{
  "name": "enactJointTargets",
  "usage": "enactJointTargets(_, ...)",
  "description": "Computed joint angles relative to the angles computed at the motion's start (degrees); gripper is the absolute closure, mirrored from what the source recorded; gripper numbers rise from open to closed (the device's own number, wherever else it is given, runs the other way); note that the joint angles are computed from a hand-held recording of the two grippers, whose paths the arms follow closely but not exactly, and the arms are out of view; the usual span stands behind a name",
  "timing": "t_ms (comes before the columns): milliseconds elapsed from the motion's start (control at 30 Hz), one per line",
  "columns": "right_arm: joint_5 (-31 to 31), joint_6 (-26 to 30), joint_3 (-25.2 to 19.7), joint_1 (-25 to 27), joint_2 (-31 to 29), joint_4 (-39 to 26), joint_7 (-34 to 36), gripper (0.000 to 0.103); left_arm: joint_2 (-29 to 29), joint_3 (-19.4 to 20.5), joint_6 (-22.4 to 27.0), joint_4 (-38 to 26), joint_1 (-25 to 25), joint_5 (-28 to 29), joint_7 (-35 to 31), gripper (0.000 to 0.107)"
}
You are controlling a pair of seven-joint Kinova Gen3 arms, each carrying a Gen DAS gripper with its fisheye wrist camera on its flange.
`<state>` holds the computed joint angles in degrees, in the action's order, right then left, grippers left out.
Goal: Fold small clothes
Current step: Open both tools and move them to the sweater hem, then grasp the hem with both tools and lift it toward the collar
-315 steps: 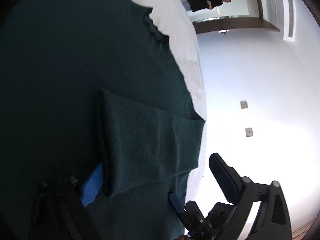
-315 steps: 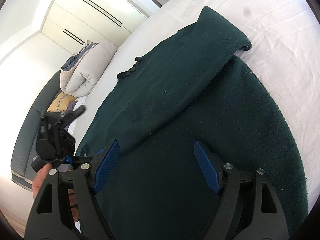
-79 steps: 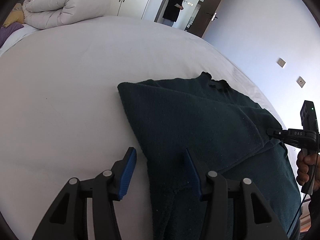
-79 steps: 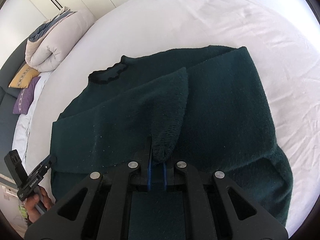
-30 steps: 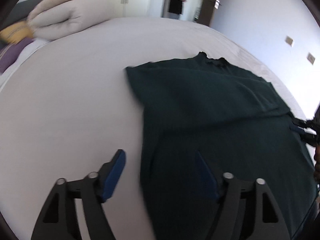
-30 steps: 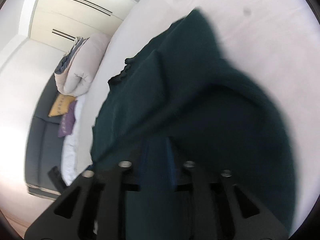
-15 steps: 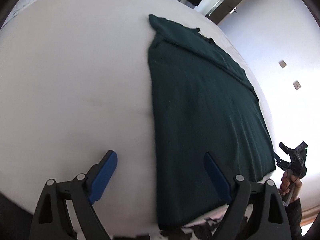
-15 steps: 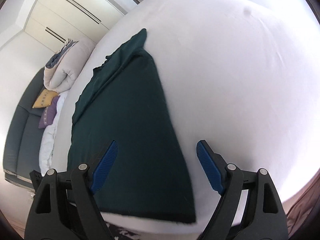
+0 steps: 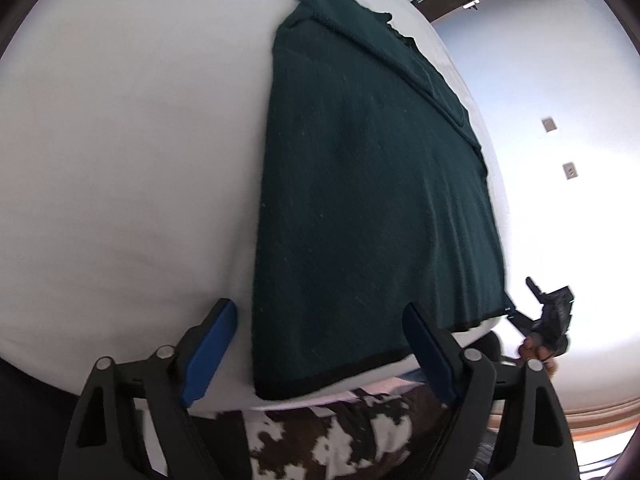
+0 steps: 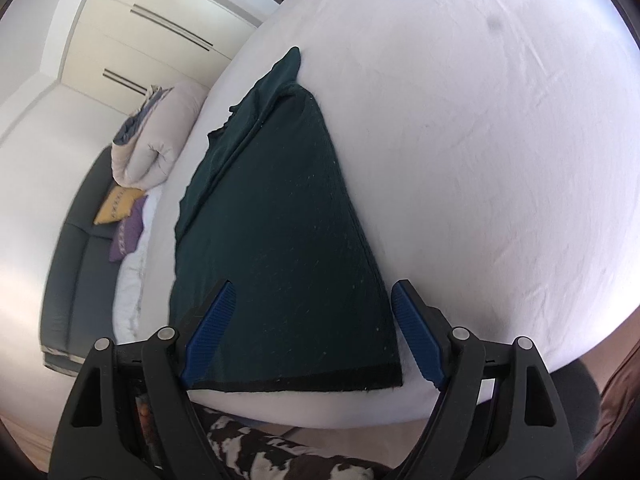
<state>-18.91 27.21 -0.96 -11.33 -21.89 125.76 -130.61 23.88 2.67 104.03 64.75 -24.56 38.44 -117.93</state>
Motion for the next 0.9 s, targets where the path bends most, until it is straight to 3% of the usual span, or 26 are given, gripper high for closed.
enactJointTargets(200, -1.36, 1.19, 1.40, -0.94, -0.97, 0.10, 0.49, 0.025, 2.58, 0.32, 2.04, -1.29, -1.24, 2.68, 5.19, 0.039)
enactJointTargets(433, -1.66, 5.17, 1.99, -0.03, -1.79, -0.74, 0.44, 0.029, 1.93, 0.81, 1.54, -0.83, -0.57, 1.67, 4.50, 0.043)
enactJointTargets(533, -2.88, 7.04, 3.75, -0.54, -1.46, -1.19, 1.75, 0.032, 1.18, 0.65, 0.94, -0.76, 0.42, 0.07, 3.78, 0.057)
enactJointTargets(600, -3.10, 8.95, 4.26, -0.38, -0.66, -2.21, 2.65, 0.036, 1.33, 0.53, 1.24, -0.84, 0.64, -0.52, 3.67, 0.085)
enactJointTargets(667, -2.52, 11.97, 3.95, 0.63, 0.69, -3.95, 2.85, 0.041, 1.59, 0.35, 1.29, -0.40, 0.64, -0.72, 3.92, 0.099)
enactJointTargets(833, -6.85, 15.53, 7.62, 0.15, 3.36, -6.04, 8.88, 0.041, 1.03, 0.17, 0.56, 1.59, -0.74, 0.88, 2.25, 0.101)
enactJointTargets(900, -10.13, 16.77, 9.74, -0.35, 4.77, -6.40, 13.28, 0.047, 0.88, 0.10, 0.67, 1.92, -1.21, 1.48, 1.64, 0.101)
